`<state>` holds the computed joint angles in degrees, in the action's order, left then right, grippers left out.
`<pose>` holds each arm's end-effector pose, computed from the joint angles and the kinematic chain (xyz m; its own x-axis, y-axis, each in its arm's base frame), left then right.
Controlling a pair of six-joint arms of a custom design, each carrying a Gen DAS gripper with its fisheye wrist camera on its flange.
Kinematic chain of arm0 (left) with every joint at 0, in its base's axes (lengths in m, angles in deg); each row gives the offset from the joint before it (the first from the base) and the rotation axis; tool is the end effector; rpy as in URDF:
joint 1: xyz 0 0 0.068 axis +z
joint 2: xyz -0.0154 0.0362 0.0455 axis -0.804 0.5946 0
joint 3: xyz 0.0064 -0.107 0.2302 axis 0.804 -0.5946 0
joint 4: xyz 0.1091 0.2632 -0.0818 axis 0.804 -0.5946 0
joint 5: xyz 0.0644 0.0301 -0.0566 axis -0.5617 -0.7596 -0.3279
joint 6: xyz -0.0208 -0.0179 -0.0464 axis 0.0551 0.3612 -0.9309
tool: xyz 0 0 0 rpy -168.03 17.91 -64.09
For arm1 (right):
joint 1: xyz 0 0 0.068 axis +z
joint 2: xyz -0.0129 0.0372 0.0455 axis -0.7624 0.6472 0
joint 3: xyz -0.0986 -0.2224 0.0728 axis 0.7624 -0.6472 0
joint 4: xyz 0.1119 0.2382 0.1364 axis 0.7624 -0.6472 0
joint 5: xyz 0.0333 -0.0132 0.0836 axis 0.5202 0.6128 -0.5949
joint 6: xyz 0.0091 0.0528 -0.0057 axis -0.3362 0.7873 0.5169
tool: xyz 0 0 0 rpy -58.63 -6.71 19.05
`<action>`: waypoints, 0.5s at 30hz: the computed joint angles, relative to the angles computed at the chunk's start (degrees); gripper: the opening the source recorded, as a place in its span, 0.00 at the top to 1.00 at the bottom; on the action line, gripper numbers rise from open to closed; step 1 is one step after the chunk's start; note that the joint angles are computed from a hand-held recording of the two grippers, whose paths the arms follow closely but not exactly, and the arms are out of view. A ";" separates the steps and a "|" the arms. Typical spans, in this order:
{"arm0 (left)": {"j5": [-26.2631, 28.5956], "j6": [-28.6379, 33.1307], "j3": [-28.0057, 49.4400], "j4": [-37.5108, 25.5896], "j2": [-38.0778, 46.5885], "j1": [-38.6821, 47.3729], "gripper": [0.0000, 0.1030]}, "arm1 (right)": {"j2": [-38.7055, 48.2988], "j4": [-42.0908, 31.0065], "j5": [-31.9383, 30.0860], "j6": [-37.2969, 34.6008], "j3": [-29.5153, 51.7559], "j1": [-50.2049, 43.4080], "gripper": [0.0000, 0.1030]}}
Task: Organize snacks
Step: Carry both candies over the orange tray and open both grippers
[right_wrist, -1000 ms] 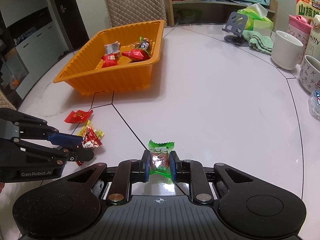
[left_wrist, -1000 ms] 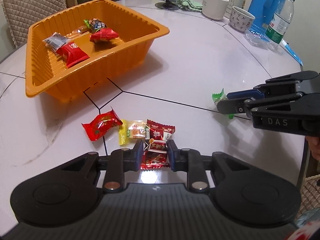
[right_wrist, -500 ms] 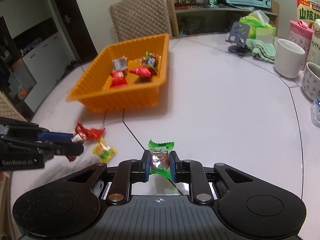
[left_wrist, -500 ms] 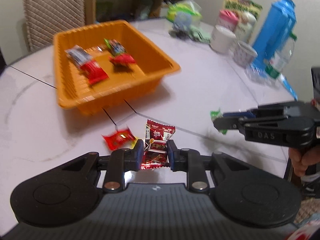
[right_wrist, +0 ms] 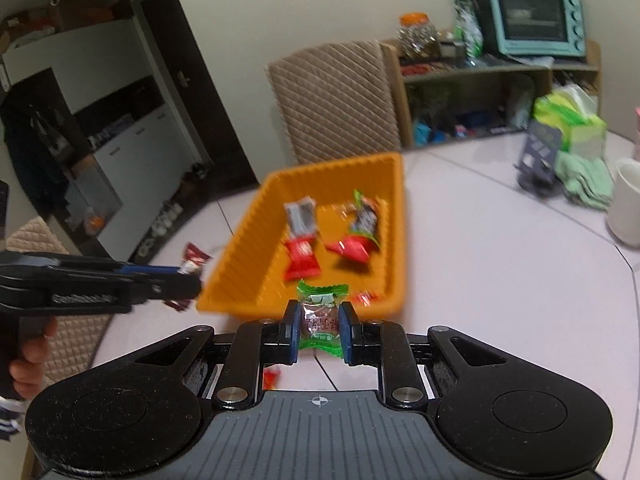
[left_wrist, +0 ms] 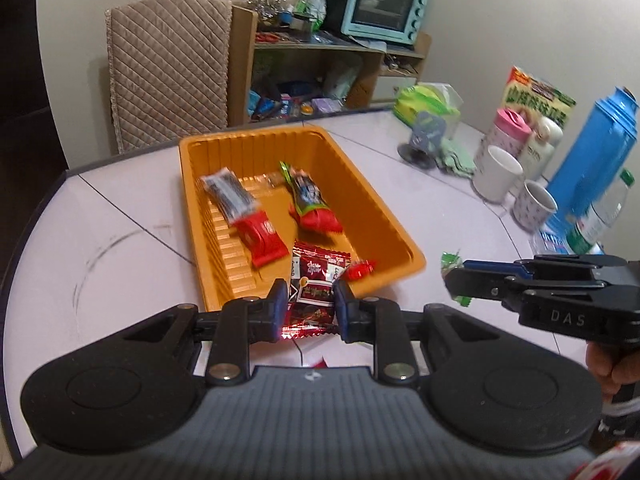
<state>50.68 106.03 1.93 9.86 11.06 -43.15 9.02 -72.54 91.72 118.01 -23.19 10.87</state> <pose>0.2773 0.0271 0.1357 -0.5680 0.4600 -0.6825 0.7348 0.6569 -0.1688 0.0951 0.1203 0.1236 -0.5619 0.3927 -0.7280 0.1710 0.9163 0.3622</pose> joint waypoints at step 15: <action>-5.90 -13.09 6.12 9.26 9.63 -7.66 0.78 | 20.32 28.90 -14.86 -19.85 3.15 -22.49 0.80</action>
